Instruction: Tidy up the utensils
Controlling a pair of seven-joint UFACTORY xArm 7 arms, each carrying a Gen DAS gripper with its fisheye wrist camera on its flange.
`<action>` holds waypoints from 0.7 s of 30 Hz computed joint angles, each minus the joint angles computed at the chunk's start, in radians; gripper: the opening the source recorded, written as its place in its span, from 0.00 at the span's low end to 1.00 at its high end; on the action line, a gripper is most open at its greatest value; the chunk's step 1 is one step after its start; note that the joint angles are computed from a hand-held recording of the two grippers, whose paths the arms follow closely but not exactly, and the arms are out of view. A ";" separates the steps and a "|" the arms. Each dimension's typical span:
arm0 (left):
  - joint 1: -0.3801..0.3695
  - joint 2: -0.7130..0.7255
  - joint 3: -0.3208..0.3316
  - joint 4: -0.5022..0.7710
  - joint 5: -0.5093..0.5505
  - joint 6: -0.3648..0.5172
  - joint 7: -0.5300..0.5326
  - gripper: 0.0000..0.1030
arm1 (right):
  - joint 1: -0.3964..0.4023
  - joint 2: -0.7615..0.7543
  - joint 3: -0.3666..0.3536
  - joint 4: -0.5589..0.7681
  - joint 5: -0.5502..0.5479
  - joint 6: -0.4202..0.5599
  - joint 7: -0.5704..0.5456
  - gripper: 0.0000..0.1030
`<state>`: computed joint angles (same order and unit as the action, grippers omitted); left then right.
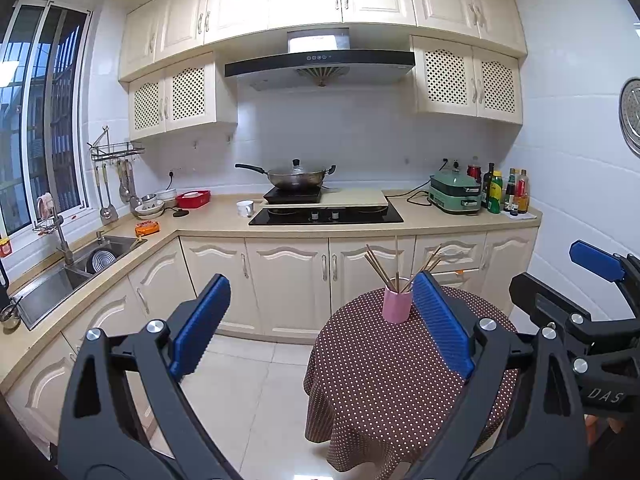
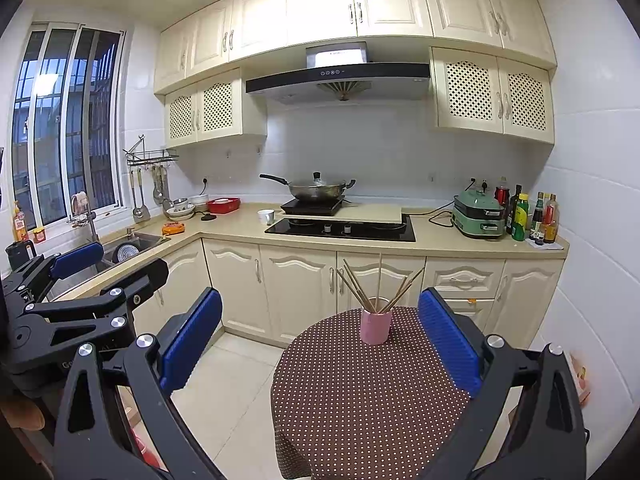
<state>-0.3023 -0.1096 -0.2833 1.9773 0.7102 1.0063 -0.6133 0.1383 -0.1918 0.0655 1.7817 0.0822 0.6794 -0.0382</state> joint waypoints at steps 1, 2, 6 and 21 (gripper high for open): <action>0.000 0.000 0.001 0.001 -0.003 0.000 0.002 0.88 | 0.000 -0.001 0.000 -0.002 -0.001 -0.002 0.000 0.92; -0.001 0.001 0.000 0.002 -0.002 0.001 0.002 0.88 | -0.001 -0.001 0.001 0.000 -0.003 -0.002 0.002 0.92; -0.006 0.009 -0.005 0.015 0.006 0.011 0.000 0.88 | 0.000 -0.006 0.002 -0.007 -0.006 -0.005 0.005 0.92; -0.023 0.015 0.004 0.026 0.012 0.019 0.001 0.88 | -0.001 -0.018 0.001 -0.021 -0.006 -0.006 0.011 0.92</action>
